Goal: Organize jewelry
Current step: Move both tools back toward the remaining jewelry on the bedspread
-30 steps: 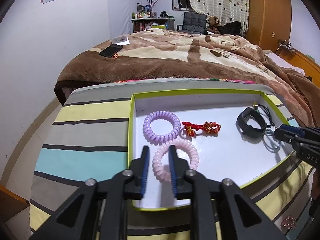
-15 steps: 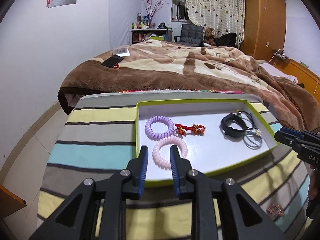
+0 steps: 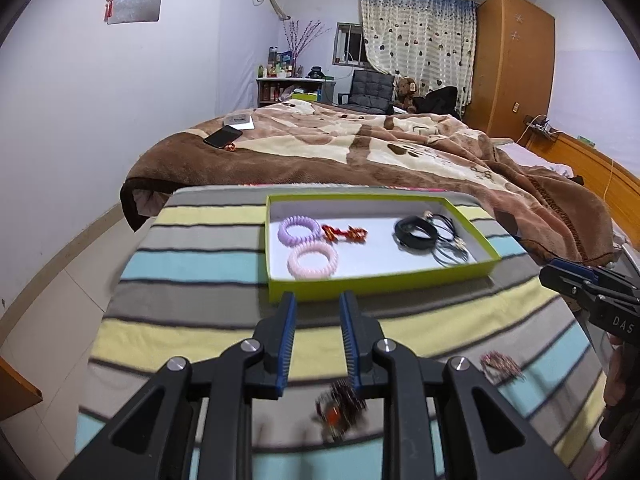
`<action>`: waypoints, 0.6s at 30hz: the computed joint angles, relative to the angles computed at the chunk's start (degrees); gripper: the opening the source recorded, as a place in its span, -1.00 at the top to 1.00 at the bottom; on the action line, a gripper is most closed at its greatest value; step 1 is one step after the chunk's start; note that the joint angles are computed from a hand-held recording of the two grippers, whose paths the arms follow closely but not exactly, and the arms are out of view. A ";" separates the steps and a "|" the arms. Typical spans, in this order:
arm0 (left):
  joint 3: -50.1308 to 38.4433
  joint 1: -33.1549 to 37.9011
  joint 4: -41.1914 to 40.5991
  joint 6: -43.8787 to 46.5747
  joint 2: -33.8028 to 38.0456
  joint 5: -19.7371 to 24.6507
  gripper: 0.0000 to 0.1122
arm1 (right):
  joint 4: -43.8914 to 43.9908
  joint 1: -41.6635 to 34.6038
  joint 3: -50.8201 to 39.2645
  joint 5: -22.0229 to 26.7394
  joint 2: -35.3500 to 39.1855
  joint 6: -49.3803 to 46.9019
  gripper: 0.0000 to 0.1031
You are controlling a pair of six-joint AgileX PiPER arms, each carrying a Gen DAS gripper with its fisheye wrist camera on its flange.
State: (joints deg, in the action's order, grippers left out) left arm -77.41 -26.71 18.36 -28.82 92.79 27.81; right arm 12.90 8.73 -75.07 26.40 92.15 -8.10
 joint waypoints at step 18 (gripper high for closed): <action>17.27 -9.64 17.81 -20.68 -13.62 -1.00 0.49 | 1.47 3.10 18.26 -5.27 -14.77 1.31 0.32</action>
State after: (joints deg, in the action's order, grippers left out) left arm -60.13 -36.35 36.17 -49.50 79.17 26.82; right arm 14.37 11.83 -56.81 21.13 77.38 -6.79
